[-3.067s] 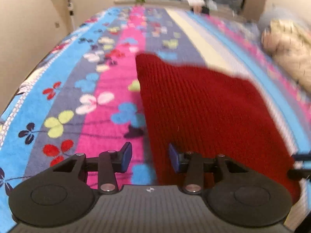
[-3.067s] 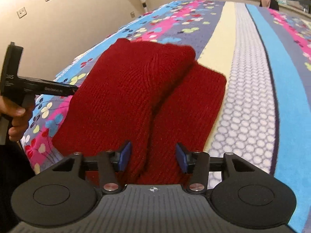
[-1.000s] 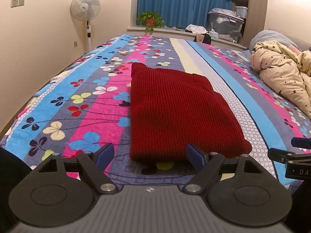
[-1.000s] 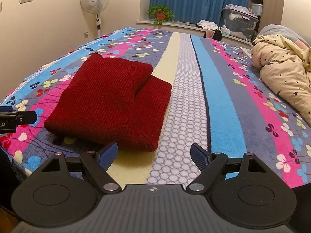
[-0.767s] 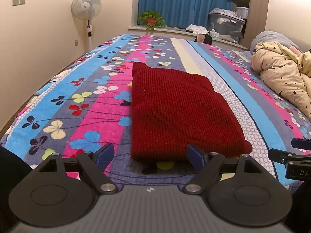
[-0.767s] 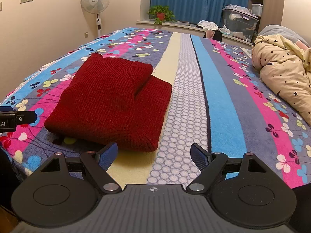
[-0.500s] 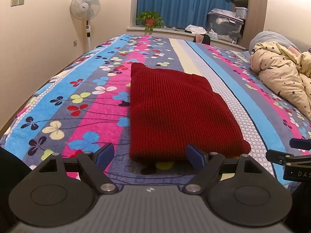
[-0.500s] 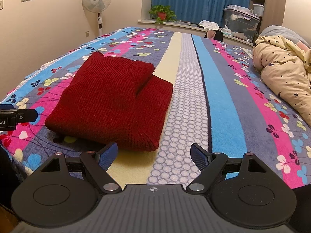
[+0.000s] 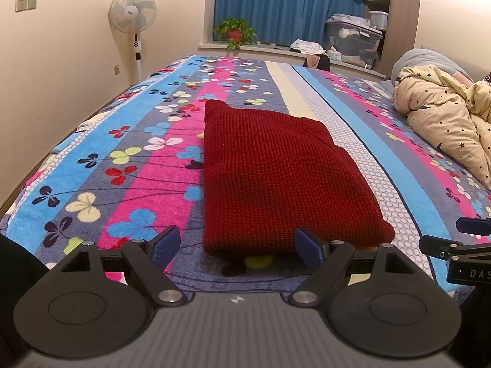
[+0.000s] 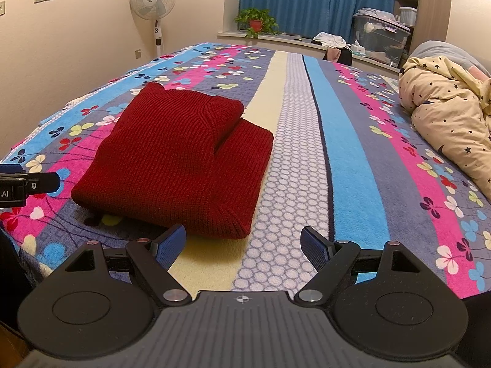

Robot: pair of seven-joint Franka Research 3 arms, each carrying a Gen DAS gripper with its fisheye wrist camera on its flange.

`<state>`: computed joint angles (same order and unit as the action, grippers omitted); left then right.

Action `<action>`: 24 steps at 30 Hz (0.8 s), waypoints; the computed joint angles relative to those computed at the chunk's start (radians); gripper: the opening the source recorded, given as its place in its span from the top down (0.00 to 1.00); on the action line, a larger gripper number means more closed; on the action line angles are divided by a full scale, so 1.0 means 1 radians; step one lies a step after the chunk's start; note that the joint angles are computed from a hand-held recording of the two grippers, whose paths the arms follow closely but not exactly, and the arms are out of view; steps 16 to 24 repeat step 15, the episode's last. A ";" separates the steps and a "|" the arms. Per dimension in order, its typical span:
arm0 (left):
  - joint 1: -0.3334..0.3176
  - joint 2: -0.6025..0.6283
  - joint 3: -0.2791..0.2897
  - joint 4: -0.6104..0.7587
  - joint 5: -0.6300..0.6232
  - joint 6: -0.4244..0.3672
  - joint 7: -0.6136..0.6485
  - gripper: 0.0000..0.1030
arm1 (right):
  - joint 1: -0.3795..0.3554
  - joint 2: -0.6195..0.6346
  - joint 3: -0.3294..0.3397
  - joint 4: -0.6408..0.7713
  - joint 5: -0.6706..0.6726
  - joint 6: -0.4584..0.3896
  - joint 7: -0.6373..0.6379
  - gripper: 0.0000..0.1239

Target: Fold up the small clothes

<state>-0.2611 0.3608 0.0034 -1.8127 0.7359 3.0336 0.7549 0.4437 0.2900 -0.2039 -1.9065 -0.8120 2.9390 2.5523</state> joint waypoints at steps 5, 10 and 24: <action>-0.003 0.001 0.002 -0.001 0.004 0.008 0.004 0.17 | 0.001 0.001 0.000 0.001 0.001 -0.002 0.000 0.33; 0.002 0.001 0.001 -0.005 -0.004 0.020 0.017 0.17 | 0.001 0.001 0.000 0.002 0.000 -0.002 0.001 0.33; 0.000 -0.001 0.004 -0.008 -0.009 0.020 0.022 0.17 | 0.002 0.001 0.000 0.002 0.000 -0.003 0.003 0.33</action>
